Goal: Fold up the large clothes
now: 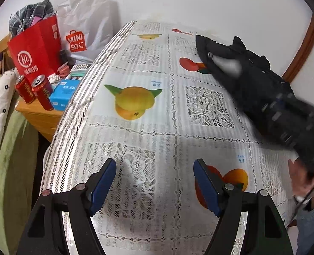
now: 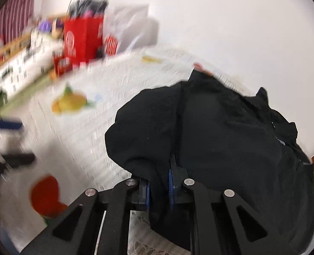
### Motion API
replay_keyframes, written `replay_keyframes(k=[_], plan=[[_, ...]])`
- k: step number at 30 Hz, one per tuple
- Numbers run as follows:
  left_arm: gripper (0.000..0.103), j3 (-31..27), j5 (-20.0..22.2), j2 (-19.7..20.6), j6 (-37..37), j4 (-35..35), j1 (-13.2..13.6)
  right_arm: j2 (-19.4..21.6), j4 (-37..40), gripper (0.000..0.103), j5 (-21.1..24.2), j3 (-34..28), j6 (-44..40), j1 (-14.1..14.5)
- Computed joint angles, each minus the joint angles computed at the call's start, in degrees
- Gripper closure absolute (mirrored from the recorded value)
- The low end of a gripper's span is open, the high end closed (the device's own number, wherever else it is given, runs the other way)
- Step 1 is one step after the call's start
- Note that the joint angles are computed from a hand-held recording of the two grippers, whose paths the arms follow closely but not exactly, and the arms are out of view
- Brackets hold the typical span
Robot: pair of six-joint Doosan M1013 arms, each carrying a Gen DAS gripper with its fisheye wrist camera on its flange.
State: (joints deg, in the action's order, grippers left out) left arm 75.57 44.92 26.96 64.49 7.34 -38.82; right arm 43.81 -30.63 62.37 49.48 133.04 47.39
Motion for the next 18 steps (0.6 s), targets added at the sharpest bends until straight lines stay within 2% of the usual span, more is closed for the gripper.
replay_keyframes(k=[4, 6, 8, 9, 13, 16, 18], plan=[[0.030, -0.69, 0.10, 0.35, 0.16, 0.80, -0.58, -5.59, -5.56, 0.092, -8.37, 7.35, 13.24, -0.84], [0.030, -1.03, -0.15, 0.52, 0.19, 1.13, -0.92, -8.51, -9.70, 0.092, -10.75, 11.32, 21.35, -1.34], [0.030, -1.69, -0.49, 0.81, 1.12, 0.80, -1.40, -11.75, -15.99, 0.092, -11.02, 15.94, 32.01, -1.67], [0.030, -1.83, -0.83, 0.86, 1.44, 0.59, -1.59, -12.76, -17.67, 0.092, -10.82, 17.40, 35.47, -1.87], [0.030, -3.09, -3.03, 1.41, 4.35, -0.37, -2.89, -18.57, -24.92, 0.092, -11.44, 27.32, 57.74, -2.93], [0.030, -4.57, -3.33, 2.12, 6.53, -1.26, -3.97, -21.01, -24.95, 0.092, -9.42, 32.46, 67.84, -3.44], [0.030, -5.80, -3.36, 2.78, 8.64, -3.09, -4.56, -22.09, -21.85, 0.092, -9.43, 34.89, 69.36, -4.08]])
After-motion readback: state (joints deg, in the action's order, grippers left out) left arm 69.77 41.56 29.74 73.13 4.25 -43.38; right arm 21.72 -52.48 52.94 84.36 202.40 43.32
